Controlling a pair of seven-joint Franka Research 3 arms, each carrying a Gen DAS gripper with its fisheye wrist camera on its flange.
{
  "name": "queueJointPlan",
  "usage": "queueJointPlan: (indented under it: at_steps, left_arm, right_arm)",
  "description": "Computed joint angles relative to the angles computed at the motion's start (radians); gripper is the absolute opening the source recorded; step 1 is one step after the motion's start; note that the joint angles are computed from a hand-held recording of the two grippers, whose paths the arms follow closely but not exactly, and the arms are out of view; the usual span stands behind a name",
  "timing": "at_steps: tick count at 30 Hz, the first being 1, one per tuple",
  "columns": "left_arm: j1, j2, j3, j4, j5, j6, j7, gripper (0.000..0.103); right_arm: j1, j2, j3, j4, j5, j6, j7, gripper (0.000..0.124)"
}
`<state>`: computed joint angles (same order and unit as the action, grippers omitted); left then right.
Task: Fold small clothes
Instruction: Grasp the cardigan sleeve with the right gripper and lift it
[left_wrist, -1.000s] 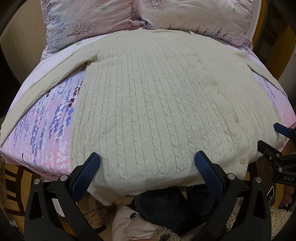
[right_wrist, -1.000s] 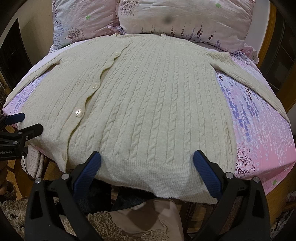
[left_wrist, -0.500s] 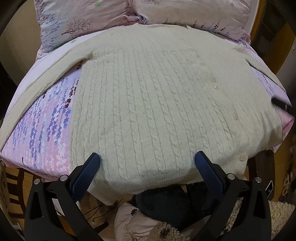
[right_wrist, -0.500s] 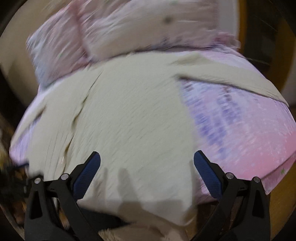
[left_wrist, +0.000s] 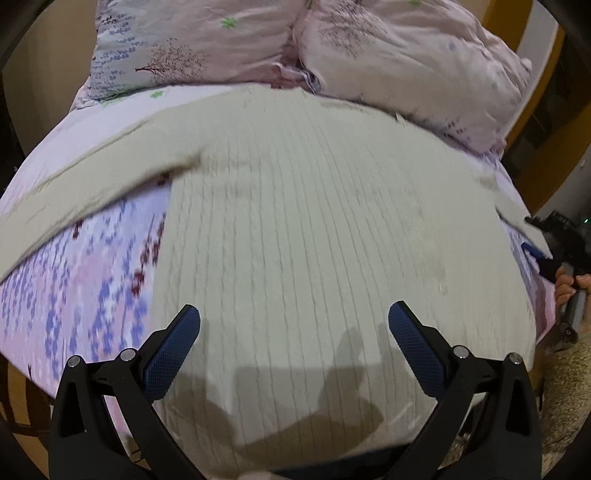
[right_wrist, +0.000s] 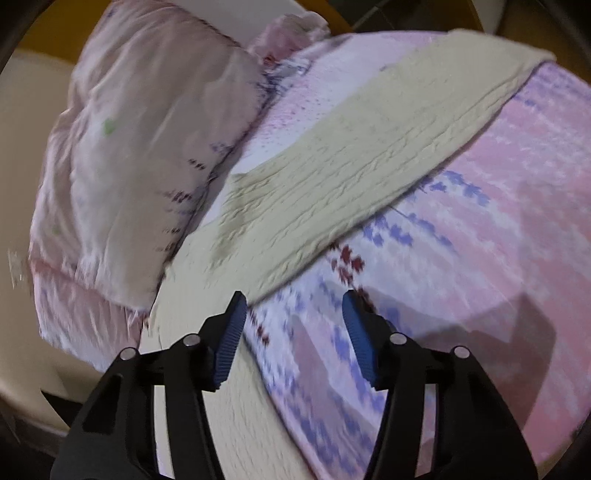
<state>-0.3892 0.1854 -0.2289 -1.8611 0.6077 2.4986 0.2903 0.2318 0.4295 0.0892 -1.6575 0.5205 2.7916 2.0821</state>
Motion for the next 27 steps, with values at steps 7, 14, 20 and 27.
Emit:
queueJointPlan:
  at_steps: [7, 14, 20, 27]
  left_arm:
    - [0.007, 0.043, 0.023, 0.043, 0.043, 0.056, -0.018, 0.102]
    - [0.023, 0.061, 0.043, 0.044, 0.034, 0.138, 0.005, 0.102]
    - [0.041, 0.084, 0.051, 0.064, -0.001, 0.165, 0.04, 0.102]
    - [0.058, 0.069, 0.072, 0.007, -0.011, 0.293, 0.006, 0.102]
  right_arm:
    - [0.019, 0.085, -0.068, 0.1, -0.07, 0.025, 0.139, 0.034]
    - [0.115, 0.041, -0.305, 0.026, -0.327, 0.028, 0.491, 0.034]
    - [0.088, 0.012, -0.341, -0.015, -0.472, 0.0, 0.626, 0.021]
    - [0.086, 0.019, -0.342, 0.03, -0.639, -0.072, 0.699, 0.006]
